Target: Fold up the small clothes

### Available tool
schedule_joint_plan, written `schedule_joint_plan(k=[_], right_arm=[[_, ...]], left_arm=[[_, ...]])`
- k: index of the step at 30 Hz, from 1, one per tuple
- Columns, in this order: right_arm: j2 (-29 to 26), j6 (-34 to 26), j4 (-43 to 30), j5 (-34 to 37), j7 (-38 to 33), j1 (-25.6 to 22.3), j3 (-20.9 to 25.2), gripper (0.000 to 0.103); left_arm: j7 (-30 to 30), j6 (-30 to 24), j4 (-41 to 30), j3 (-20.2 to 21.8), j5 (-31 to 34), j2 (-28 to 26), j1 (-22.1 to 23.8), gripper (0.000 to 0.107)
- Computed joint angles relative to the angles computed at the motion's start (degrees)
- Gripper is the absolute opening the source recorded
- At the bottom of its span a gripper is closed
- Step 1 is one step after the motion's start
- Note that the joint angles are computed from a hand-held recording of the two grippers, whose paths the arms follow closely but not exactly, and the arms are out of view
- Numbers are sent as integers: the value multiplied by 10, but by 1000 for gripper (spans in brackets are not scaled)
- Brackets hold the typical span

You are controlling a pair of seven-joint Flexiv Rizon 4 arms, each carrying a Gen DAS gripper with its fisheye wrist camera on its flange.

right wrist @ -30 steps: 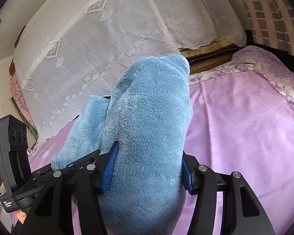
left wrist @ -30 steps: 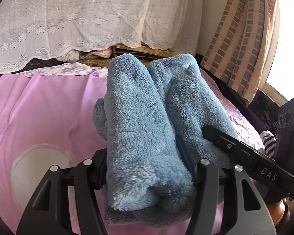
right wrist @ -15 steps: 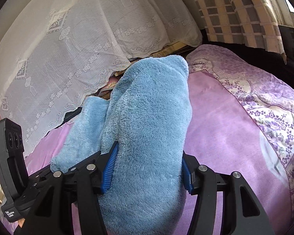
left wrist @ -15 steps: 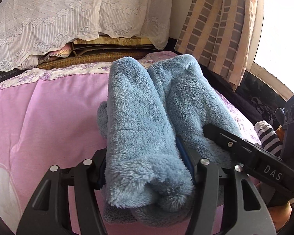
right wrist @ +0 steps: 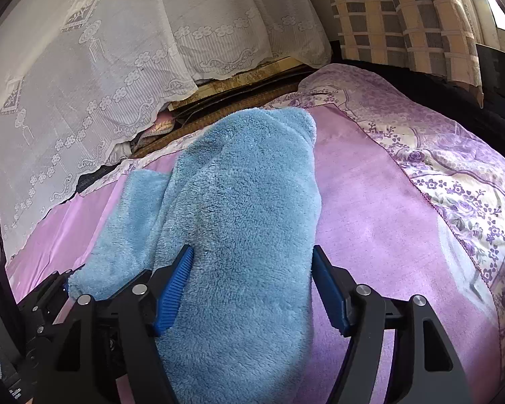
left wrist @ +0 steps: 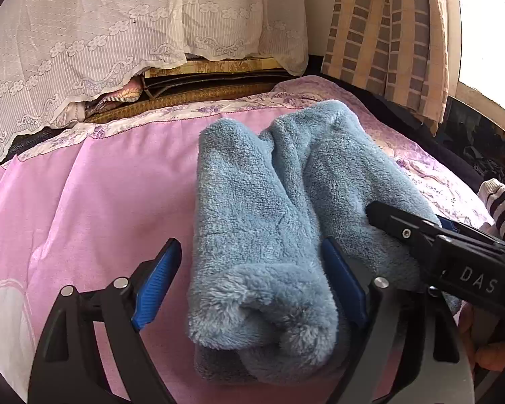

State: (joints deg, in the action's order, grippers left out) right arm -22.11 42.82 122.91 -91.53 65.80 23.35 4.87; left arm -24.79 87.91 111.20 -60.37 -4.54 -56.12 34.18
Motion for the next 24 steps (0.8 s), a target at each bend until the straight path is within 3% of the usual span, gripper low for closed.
schedule_joint_plan(k=[6,9,14,24], right_arm=[[2,-45,-3,39,-22,21,6,79],[1,-91,-11,78,-49,45,12,79],[-8,-173,-36,142,-101,92,22,89],[-2,-224,-26,172,-38,141,39,93]], left_arm=[[1,4,1,-7,0,-8,9,87],[5,24,12,-17,17,-16,22,88],[-10,28,21,-26,36,-19,41,91],[-27,47,57,-46,78,-26,88,92]])
